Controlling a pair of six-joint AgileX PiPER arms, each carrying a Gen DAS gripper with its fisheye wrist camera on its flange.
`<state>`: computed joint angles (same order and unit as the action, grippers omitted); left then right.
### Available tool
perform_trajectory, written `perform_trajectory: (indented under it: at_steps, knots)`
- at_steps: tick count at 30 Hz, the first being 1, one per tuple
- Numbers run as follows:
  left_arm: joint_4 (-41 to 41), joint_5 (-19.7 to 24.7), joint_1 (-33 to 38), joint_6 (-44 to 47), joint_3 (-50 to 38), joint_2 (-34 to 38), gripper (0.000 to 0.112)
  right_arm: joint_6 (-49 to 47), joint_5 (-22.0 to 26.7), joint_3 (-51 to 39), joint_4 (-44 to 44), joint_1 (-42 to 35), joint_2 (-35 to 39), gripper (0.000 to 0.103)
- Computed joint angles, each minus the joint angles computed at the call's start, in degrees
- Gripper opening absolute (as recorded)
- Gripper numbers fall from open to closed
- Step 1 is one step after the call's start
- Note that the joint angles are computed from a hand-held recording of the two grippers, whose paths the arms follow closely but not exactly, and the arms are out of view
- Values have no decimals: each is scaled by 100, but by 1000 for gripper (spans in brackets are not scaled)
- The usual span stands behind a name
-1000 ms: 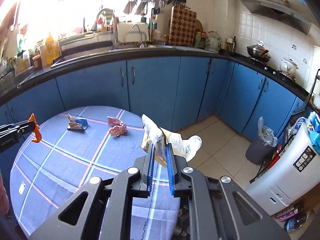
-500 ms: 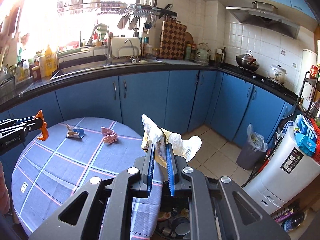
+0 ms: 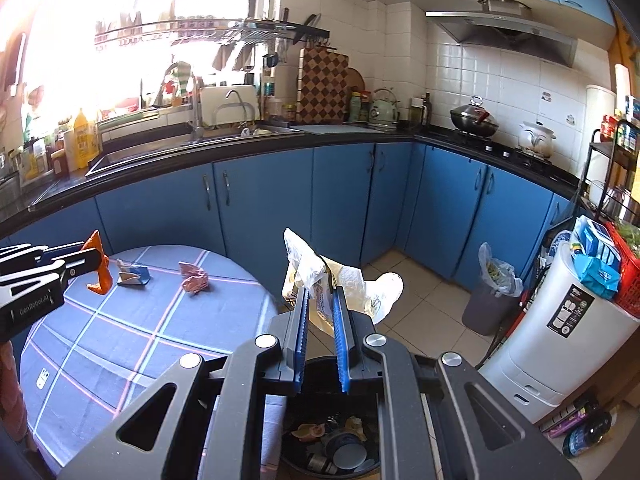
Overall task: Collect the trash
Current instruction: 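Carry the orange wrapper and white paper over the bin, then open the right tool to drop the white paper while the left tool drops the orange wrapper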
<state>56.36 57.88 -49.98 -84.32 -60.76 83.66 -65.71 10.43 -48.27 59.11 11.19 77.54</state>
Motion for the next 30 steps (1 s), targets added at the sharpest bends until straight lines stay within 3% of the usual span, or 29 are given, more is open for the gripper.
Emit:
perform_trajectory:
  at_steps: [13, 30]
  knots:
    - [-154, -282, 10, 697, -1261, 1193, 21, -2095, 504, -140, 2001, -900, 540, 12]
    - [-633, -521, 145, 1663, -2846, 2588, 21, -2763, 934, -659, 2574, -1428, 1511, 13]
